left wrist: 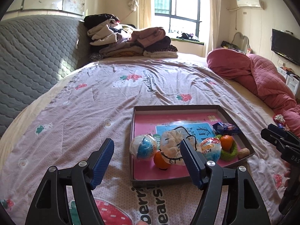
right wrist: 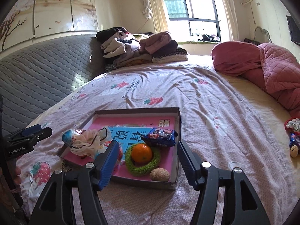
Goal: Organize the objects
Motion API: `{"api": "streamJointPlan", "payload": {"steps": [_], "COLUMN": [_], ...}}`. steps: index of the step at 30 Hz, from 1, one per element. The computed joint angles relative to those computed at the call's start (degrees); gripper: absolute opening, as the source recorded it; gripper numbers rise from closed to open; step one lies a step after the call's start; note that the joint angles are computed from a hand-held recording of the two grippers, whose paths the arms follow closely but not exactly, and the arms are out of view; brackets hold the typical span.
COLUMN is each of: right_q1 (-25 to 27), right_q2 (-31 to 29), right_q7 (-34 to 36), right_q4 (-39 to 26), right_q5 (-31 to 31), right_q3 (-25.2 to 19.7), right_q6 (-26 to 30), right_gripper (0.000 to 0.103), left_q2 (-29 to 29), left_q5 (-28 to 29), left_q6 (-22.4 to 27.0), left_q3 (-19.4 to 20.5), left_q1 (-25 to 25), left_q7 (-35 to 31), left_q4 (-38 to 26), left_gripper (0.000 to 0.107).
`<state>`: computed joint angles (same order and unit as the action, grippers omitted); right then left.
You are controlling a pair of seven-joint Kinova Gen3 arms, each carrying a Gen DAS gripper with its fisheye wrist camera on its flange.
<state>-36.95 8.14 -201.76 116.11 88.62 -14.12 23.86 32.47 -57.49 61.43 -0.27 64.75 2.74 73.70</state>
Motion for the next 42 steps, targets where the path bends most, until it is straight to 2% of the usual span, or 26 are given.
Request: {"api": "streamJointPlan", "payload": {"steps": [11, 23, 29, 38, 42], "right_q1": [-3.5, -6.7, -7.8, -8.7, -9.4], "right_q2": [-3.9, -6.4, -7.5, -7.9, -7.5], "right_q7": [-5.6, -3.1, 1.1, 3.8, 3.7], "right_q4": [2.4, 2.3, 1.4, 1.2, 1.2], "right_q5": [3.6, -0.9, -5.2, -8.8, -9.3], "right_q3": [-3.3, -5.4, -6.3, -7.2, -7.4], "right_q6": [7.5, 13.0, 14.6, 16.3, 17.4], "right_gripper": [0.072, 0.073, 0.073, 0.073, 0.073], "left_q2": [-1.7, -2.9, -3.9, -3.9, -3.3], "left_q5": [-1.9, -4.5, -6.1, -5.3, -4.3], "left_q6": [3.7, 9.9, 12.1, 16.0, 16.0], "left_q3": [1.0, 3.0, 4.1, 5.4, 5.8], "left_q1": [2.6, 5.9, 7.6, 9.4, 9.3], "left_q7": [1.9, 3.8, 5.0, 6.9, 6.7], "left_q4": [0.2, 0.0, 0.0, -0.9, -0.6], "left_gripper": [0.075, 0.075, 0.075, 0.075, 0.075]}}
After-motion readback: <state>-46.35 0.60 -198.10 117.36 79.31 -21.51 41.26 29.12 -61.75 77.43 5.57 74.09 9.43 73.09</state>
